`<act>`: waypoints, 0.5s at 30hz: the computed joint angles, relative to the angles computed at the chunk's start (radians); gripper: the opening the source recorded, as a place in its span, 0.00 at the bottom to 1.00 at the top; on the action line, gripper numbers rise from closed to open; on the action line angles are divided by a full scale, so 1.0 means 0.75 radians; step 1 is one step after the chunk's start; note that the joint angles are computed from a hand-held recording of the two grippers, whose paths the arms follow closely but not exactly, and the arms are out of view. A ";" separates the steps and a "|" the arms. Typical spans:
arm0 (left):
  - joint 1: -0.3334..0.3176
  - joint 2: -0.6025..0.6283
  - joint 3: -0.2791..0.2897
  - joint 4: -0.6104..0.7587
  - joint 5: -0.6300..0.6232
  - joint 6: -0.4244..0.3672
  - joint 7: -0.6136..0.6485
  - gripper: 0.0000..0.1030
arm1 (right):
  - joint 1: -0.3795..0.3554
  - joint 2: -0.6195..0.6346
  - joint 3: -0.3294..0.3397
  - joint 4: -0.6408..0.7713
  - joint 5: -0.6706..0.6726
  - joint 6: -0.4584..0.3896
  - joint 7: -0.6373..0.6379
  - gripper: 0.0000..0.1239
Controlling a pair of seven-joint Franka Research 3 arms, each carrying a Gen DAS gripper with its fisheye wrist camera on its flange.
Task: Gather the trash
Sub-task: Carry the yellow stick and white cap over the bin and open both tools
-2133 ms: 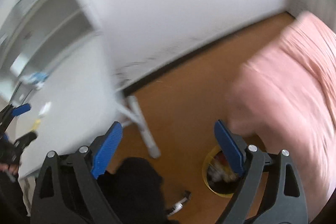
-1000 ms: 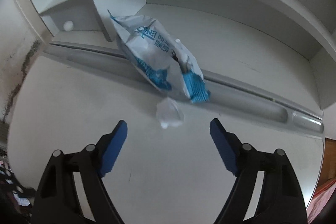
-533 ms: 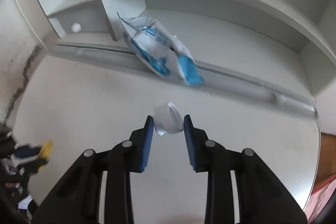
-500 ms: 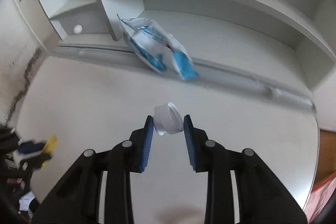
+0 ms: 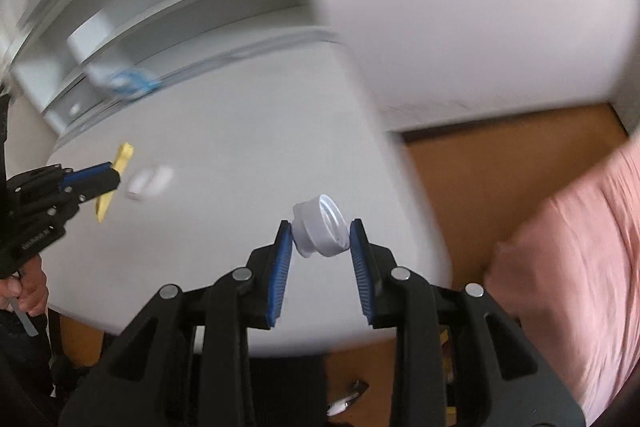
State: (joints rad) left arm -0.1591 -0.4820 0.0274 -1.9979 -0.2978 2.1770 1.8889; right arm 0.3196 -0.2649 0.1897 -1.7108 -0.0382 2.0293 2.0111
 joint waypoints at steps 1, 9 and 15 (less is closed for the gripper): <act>-0.035 0.022 -0.035 0.010 -0.021 0.021 0.000 0.12 | -0.014 -0.068 -0.023 -0.073 0.007 0.001 0.010 0.24; -0.245 0.247 -0.189 0.141 -0.210 0.045 0.028 0.12 | -0.245 -0.604 -0.107 -0.618 0.037 -0.056 0.105 0.24; -0.315 0.421 -0.325 0.205 -0.202 0.093 0.053 0.12 | -0.402 -0.844 -0.167 -0.918 0.090 -0.095 0.107 0.24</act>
